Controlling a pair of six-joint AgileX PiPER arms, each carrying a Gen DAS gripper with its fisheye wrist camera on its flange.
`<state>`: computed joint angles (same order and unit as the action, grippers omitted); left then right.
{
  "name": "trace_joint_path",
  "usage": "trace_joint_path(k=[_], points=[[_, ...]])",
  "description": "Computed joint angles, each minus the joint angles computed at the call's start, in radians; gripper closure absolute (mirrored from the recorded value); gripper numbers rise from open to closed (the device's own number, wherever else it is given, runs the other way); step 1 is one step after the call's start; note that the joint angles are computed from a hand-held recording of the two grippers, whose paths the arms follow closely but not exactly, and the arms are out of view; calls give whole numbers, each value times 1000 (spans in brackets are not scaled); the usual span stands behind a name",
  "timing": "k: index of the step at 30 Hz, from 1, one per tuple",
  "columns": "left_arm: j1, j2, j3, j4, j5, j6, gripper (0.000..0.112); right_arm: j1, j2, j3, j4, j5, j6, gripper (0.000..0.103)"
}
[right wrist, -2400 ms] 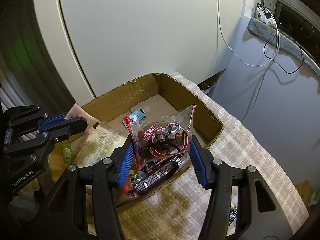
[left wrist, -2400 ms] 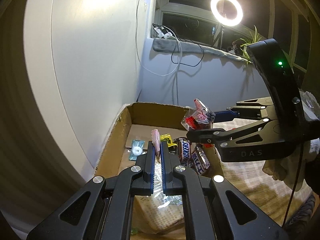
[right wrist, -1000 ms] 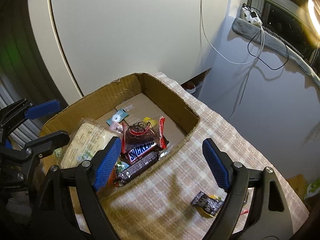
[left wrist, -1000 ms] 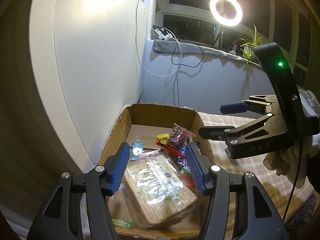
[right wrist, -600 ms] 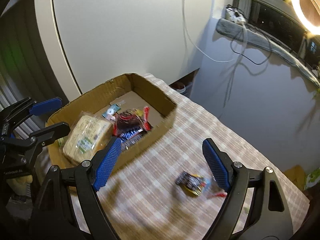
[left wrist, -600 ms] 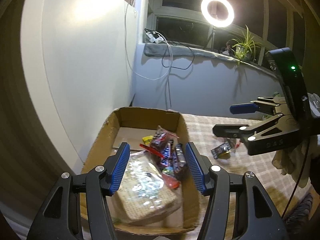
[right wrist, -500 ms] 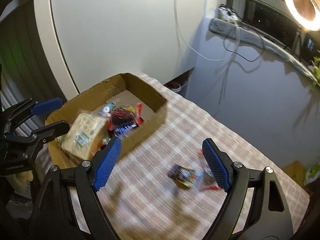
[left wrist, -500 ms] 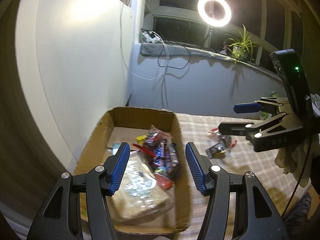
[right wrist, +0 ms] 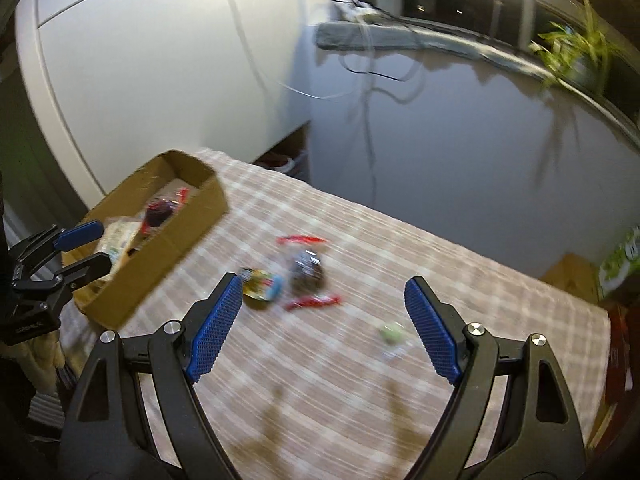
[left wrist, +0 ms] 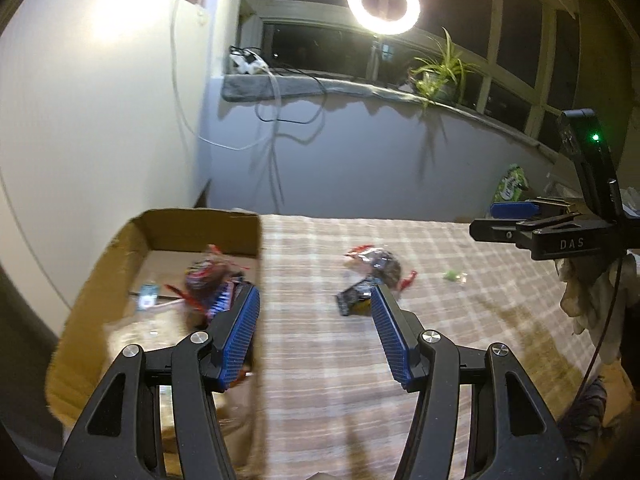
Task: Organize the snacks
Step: 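Move both open grippers back toward the remaining snacks on the table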
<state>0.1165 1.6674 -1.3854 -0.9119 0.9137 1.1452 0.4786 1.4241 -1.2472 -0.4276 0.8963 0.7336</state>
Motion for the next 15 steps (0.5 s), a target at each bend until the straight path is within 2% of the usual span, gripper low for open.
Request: trace_joint_path(k=[8,15], points=[[-97,4,31,34,-41,-53,55,-115,-111,171,32,-50,-35,18],[-176,42,25,83,-89,-125,55,-200,-112,259,96,-152,-112,18]])
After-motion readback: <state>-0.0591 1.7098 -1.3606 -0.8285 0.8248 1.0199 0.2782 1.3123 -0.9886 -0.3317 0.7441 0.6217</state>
